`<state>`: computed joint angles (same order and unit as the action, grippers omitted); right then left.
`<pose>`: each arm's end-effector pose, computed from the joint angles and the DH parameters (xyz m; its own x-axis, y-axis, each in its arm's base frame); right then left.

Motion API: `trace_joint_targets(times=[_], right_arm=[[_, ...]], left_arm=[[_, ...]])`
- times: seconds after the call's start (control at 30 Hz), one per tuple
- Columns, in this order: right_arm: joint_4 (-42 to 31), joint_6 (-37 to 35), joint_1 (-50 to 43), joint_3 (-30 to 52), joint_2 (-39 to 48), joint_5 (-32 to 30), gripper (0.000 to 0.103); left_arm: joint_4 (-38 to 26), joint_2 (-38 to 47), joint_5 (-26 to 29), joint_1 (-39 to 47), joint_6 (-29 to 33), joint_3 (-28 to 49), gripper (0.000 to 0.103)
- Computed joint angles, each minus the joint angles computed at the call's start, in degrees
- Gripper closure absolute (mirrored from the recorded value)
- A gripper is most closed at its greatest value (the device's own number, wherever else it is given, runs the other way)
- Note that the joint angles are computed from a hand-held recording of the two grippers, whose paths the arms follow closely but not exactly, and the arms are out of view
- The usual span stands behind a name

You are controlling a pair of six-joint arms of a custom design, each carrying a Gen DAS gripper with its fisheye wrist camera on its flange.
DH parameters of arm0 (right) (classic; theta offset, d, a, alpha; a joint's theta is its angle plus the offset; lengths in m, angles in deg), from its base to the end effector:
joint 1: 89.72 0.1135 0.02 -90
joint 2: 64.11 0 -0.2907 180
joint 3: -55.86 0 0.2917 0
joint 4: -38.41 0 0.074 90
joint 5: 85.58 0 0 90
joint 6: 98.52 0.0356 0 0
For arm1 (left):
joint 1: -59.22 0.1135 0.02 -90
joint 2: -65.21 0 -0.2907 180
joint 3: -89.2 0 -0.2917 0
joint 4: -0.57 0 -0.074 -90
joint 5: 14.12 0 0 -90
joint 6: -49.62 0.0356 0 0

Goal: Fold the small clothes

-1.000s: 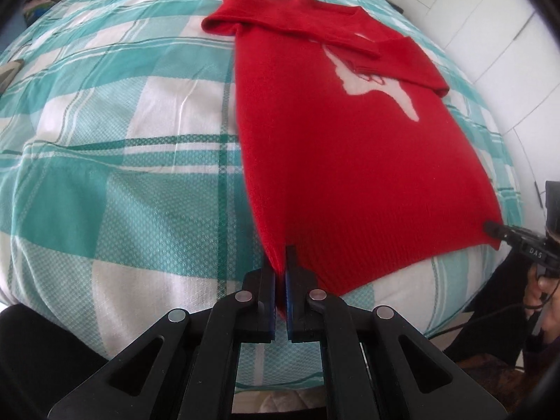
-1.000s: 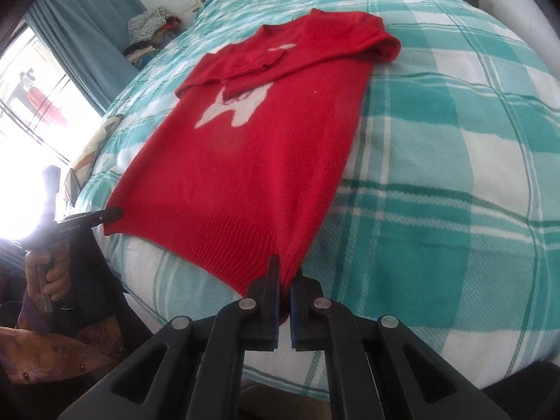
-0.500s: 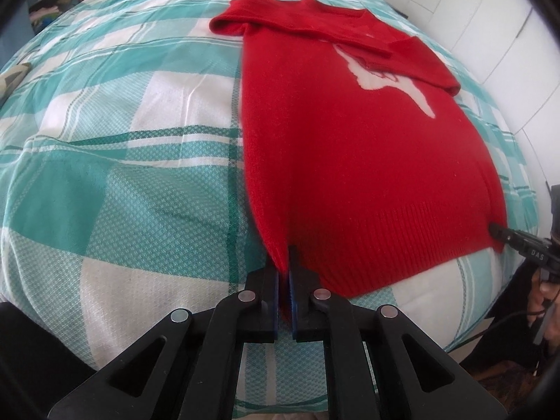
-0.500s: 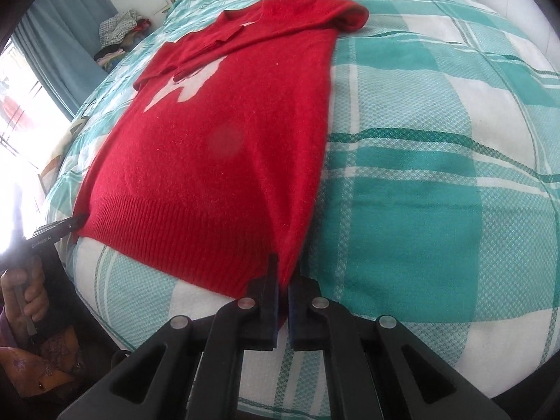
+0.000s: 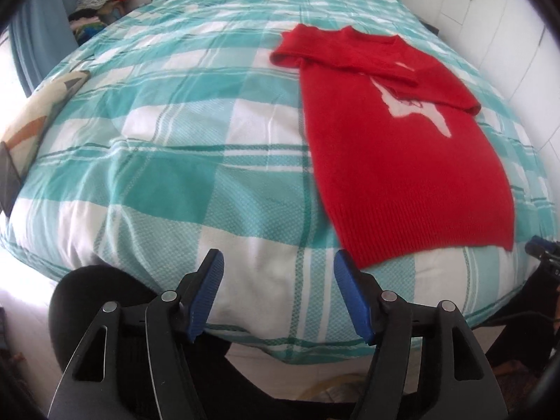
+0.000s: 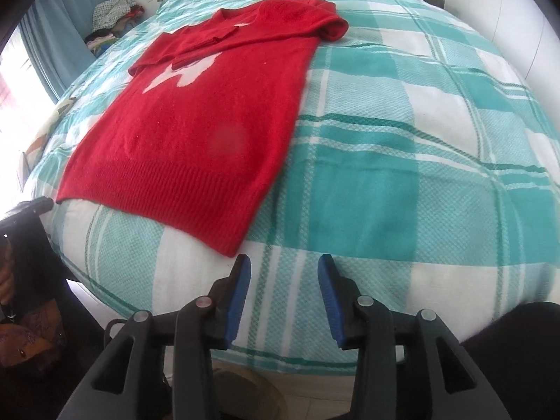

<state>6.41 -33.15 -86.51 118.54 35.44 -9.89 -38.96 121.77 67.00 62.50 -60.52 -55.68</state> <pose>0.3397 0.0279 0.1240 -0.7869 -0.4486 -0.4238 -0.5183 0.8531 0.0593 0.1837 0.0160 0.1540 -0.7743 -0.3851 -0.5021 -0.4239 0.9048 -0.0404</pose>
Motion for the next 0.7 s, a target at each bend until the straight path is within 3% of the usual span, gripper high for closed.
trace_joint_targets(times=[0.07, 0.17, 0.27, 0.37, 0.5, 0.6, 0.7], right_arm=[[-0.3, -0.8, 0.5, 1.1, -3.4, 2.4, 0.063], [-2.2, 0.4, 4.1, 6.6, -6.2, 2.1, 0.058], [-1.5, 2.3, 12.4, 13.7, -3.6, 4.2, 0.048], [-0.6, 4.4, 21.0, 23.3, 5.7, 7.2, 0.048], [-4.1, 5.9, 27.9, 41.1, 23.8, 10.3, 0.049], [-4.5, 5.1, 29.7, 51.1, 34.3, 11.4, 0.049], [-2.9, 3.2, 30.1, 55.7, 40.9, 11.8, 0.049]], left_arm=[[0.8, -2.8, 0.5, 1.5, -0.4, 1.9, 0.028], [9.6, 0.2, 2.0, 0.8, -0.7, 4.3, 0.014], [24.3, 10.7, 0.6, -1.9, -2.1, 4.9, 0.013], [38.0, 25.2, 2.6, -2.7, -3.1, 5.2, 0.013], [35.5, 37.4, 3.6, -2.7, -5.1, 9.9, 0.014], [37.0, 36.7, 2.5, -2.9, -5.4, 8.7, 0.014], [37.4, 36.6, 2.1, -2.6, -5.9, 8.3, 0.014]])
